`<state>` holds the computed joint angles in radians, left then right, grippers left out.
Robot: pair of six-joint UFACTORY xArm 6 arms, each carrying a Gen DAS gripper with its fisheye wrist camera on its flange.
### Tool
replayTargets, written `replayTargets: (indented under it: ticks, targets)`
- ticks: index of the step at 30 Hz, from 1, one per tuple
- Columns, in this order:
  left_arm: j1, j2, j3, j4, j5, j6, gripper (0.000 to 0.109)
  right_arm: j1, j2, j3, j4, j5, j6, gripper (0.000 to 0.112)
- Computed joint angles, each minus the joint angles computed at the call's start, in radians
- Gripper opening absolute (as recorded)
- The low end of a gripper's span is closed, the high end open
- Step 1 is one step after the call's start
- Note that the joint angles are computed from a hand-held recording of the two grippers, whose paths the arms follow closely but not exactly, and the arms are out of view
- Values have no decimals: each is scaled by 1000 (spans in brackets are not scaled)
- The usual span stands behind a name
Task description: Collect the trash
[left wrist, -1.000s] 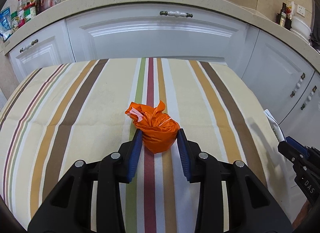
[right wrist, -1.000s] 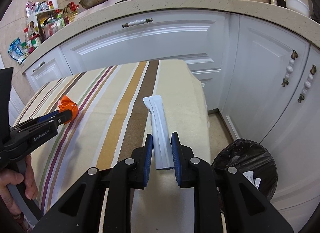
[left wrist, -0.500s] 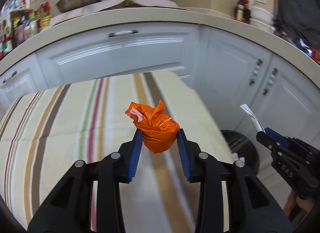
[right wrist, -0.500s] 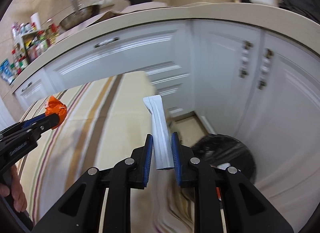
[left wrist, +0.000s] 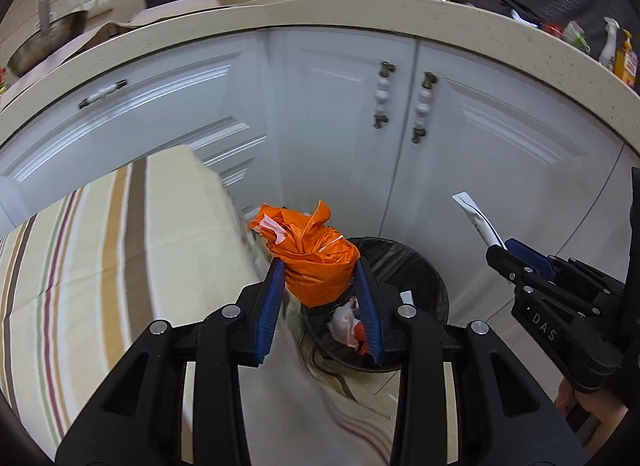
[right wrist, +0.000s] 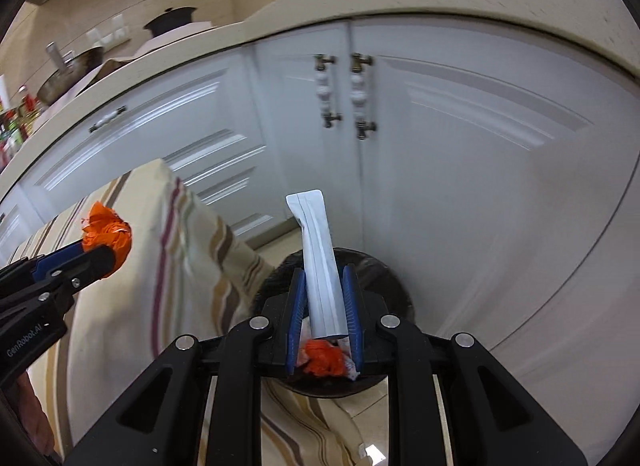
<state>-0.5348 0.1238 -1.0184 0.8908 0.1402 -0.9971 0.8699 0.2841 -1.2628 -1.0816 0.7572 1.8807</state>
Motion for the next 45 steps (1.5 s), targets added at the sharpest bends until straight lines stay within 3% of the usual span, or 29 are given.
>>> replayTargets:
  ticks: [9, 11, 13, 20, 28, 36, 45]
  targets:
    - [-65, 166, -165, -99, 43, 95, 35, -61, 21, 21, -32, -38, 21, 21]
    - [-76, 198, -195, -151, 59, 150, 37, -77, 30, 24, -33, -55, 28, 39]
    - [-84, 218, -217, -148, 79, 157, 46, -88, 38, 27, -40, -60, 51, 48]
    - [-82, 203, -205, -110, 69, 122, 62, -72, 3, 55, -34, -38, 58, 50]
    - [-55, 66, -95, 62, 32, -18, 78, 19, -72, 56, -22, 110, 61, 63]
    - [-23, -154, 54, 388, 37, -316, 90, 153, -121, 15, -32, 290, 59, 71]
    - [-2, -361, 208, 425, 21, -354, 94, 271, -137, -29, -30, 438, 54, 73]
